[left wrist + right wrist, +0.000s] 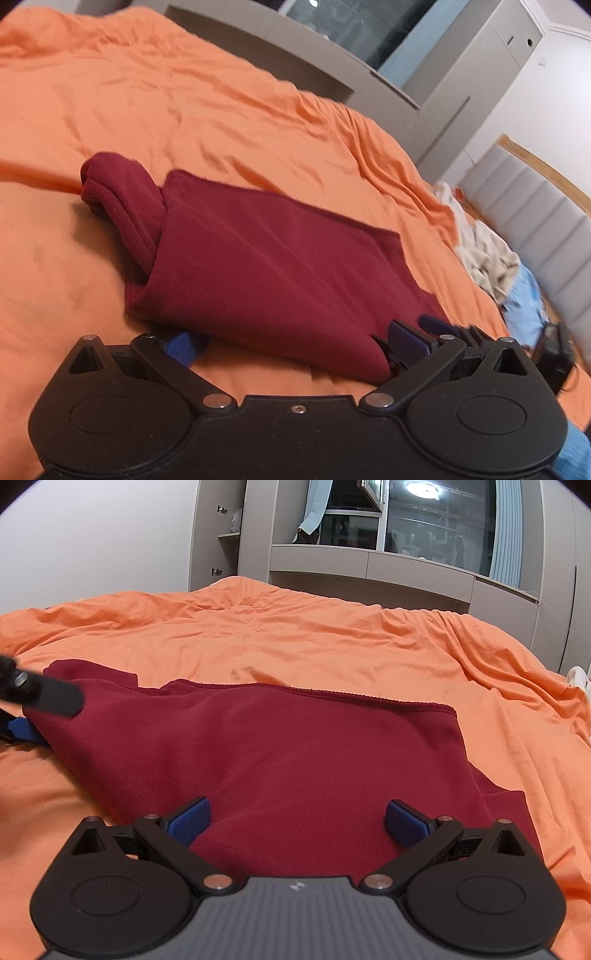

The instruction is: Fold small clothes

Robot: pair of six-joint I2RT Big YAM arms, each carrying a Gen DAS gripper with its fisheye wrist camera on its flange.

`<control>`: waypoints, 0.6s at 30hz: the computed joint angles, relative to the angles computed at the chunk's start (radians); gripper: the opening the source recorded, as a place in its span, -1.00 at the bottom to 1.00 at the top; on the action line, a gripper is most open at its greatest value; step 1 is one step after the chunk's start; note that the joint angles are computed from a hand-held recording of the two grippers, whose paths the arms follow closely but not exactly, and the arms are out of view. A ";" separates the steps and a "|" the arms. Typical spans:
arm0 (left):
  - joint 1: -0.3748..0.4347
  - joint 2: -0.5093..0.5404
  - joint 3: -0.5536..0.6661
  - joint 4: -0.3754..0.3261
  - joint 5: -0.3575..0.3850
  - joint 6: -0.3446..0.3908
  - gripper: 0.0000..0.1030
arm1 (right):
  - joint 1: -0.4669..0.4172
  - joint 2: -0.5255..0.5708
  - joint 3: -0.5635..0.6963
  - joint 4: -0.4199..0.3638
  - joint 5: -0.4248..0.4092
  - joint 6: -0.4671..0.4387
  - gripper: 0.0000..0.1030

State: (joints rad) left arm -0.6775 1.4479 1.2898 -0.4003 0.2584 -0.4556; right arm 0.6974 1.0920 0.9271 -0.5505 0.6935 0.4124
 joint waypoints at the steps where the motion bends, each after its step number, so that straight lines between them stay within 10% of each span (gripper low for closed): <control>1: -0.004 0.000 -0.007 0.024 -0.021 -0.014 0.99 | 0.001 0.001 0.001 0.000 0.000 0.001 1.00; 8: 0.006 0.033 -0.006 0.102 -0.101 -0.159 0.99 | 0.001 0.001 0.000 0.002 0.000 0.000 1.00; 18: -0.022 0.033 -0.014 0.110 -0.176 -0.064 0.99 | 0.001 0.001 -0.001 0.003 -0.001 0.000 1.00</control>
State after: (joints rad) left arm -0.6999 1.4809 1.2754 -0.2902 0.0829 -0.5197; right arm 0.6979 1.0926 0.9265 -0.5477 0.6929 0.4124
